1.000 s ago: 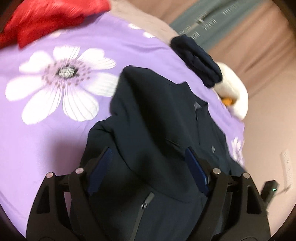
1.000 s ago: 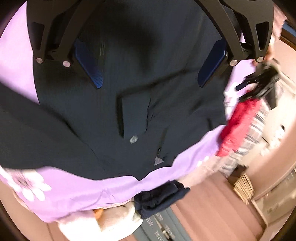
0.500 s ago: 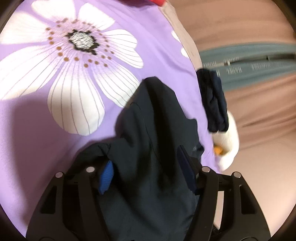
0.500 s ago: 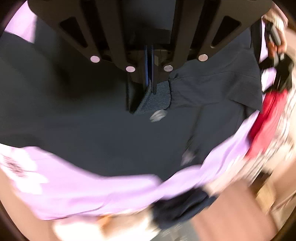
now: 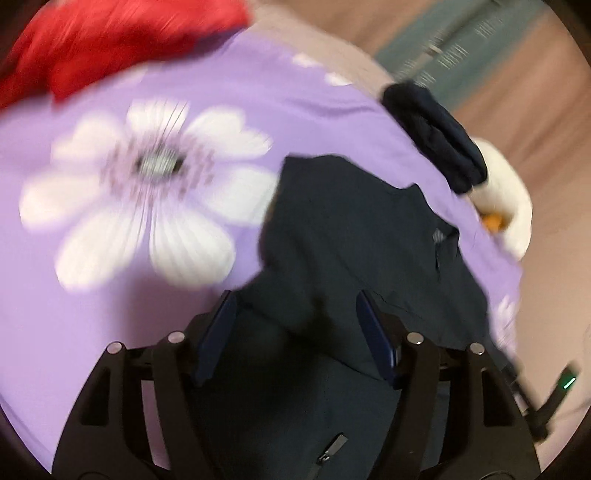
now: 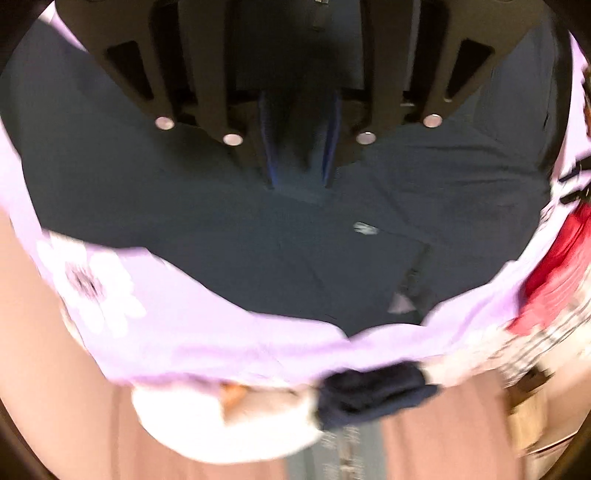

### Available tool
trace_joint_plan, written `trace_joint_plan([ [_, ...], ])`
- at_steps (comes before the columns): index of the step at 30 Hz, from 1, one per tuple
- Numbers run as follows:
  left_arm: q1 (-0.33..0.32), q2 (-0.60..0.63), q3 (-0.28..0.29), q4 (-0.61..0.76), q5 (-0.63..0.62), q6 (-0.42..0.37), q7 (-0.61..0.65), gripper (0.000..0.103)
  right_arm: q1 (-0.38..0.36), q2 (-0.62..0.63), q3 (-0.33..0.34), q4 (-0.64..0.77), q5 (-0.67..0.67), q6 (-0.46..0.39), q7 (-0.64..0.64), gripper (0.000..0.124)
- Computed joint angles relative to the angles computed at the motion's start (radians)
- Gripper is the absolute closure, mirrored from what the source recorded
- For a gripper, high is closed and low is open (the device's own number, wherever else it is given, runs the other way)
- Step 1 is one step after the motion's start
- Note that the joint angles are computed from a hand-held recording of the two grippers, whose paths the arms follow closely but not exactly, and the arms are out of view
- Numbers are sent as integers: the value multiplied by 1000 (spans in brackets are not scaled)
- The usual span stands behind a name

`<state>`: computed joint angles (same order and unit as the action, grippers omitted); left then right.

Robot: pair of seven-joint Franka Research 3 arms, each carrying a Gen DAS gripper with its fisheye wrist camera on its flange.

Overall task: Fold large clothes
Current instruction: 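Open the left tool and lay the sleeve flat across the body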

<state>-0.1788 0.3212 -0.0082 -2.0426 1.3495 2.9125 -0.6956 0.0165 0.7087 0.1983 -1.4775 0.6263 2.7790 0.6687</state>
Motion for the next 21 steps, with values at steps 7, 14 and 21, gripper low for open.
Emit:
trace_joint_plan([
  [7,8,199,-119,252,-401,-186,667,37,126,59,-69,21,-152,-60,-3,94],
  [14,-48,168,-67,196,-525,-168,716,25,53,4,-28,-26,-124,-96,21,83],
  [21,-198,-47,-4,-23,-249,-115,405,2,-107,-278,107,-404,177,-45,-242,46],
])
